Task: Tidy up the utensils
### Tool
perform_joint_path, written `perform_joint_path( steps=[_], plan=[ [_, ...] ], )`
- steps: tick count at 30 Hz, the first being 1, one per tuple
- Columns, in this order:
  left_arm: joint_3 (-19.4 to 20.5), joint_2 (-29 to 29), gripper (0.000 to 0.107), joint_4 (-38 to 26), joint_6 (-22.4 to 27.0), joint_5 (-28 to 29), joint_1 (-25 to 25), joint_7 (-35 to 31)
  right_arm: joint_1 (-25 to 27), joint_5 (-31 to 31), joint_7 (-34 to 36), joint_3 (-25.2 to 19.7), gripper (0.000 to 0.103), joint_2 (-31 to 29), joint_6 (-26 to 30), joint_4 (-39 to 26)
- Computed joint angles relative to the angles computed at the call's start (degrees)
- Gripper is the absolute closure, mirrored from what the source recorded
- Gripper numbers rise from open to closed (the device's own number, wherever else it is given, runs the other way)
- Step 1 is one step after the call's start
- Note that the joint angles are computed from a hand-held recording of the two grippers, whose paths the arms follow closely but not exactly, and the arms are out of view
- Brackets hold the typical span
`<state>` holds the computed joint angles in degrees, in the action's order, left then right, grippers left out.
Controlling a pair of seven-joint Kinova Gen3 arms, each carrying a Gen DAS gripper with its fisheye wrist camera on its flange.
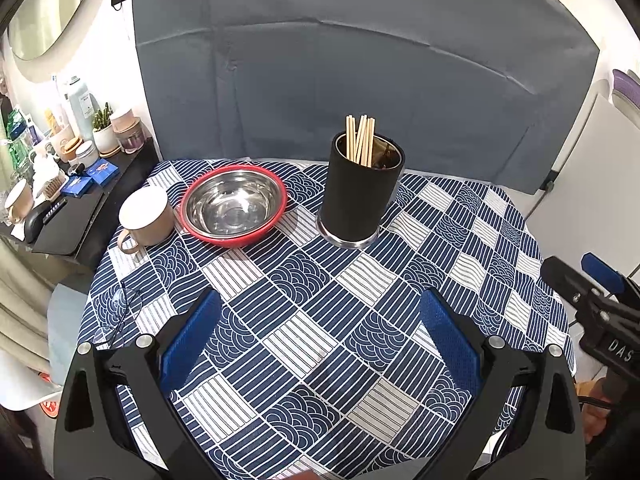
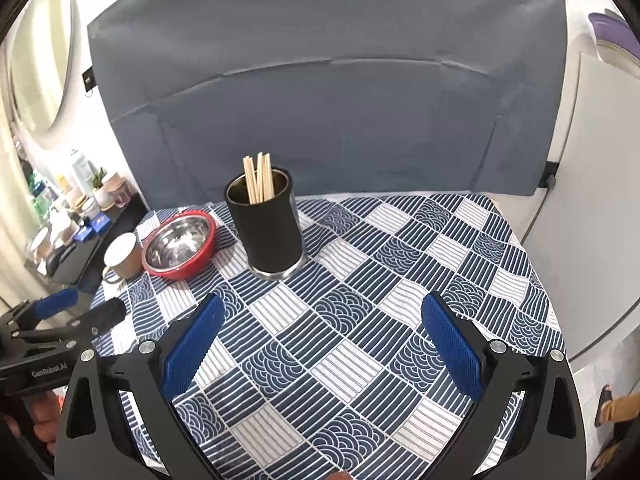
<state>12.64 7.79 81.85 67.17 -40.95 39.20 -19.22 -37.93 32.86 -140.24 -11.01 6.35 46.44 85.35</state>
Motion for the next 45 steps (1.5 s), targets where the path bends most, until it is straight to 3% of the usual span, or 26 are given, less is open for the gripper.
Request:
perform_joint_path(
  steps=[3,15,45],
  plan=[
    [0.0,-0.2,0.01,0.0,-0.3,1.1,-0.5,-0.6,0.7,-2.3,2.1,-0.1,0.008,-0.1,-0.8,0.1],
    [0.7,-0.7,0.01,0.5,-0.8,-0.1,0.5,0.5,0.4,-1.5,1.8,-0.2,0.008,-0.1,0.2,0.5],
    [0.5,-0.9,0.01,0.7,-1.1,3.4,-0.8,0.2,-0.2,-2.0,3.7,-0.6,0.008,-0.1,0.7,0.7]
  ],
)
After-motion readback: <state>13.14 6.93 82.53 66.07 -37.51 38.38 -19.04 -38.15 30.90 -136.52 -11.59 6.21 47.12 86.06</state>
